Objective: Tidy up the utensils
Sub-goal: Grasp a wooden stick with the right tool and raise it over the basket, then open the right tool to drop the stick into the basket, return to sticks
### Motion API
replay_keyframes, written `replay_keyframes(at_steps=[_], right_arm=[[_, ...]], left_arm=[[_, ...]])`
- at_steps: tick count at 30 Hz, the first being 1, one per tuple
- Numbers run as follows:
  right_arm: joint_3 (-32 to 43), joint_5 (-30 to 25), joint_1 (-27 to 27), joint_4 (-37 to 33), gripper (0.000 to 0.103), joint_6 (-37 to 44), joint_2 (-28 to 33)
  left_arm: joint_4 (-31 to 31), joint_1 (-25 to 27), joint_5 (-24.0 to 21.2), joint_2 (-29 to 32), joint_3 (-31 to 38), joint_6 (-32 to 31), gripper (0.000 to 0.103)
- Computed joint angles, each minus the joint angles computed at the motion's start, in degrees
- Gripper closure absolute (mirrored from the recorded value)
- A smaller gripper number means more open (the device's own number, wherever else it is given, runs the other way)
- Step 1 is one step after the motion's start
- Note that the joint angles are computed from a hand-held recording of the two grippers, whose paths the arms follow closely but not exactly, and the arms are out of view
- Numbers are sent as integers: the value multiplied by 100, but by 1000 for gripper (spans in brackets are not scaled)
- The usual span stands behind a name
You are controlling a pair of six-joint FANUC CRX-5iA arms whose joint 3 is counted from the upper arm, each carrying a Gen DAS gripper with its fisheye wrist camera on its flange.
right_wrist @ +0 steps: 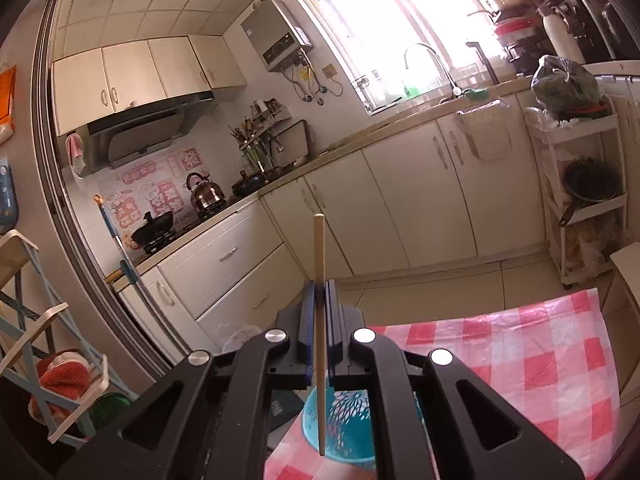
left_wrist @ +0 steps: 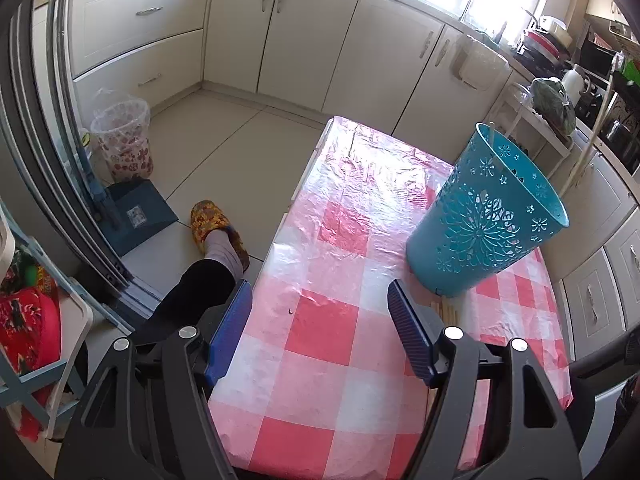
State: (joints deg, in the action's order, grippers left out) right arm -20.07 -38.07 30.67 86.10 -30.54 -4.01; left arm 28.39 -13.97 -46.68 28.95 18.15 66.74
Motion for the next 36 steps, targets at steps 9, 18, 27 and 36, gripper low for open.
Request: replay_keyframes(at_steps=[9, 18, 27, 36], right_arm=[[380, -453, 290, -1928, 87, 1642, 702], [-562, -1672, 1425, -1490, 70, 679, -67], [-295, -1413, 1774, -4170, 86, 1808, 622], [30, -1685, 1781, -4316, 86, 2124, 931]], left_arm=[[8, -2, -66, -50, -123, -90, 36], [-25, -18, -100, -107, -240, -106, 36], [-108, -134, -157, -217, -383, -271, 35], [-165, -166, -212, -209, -399, -266, 33]])
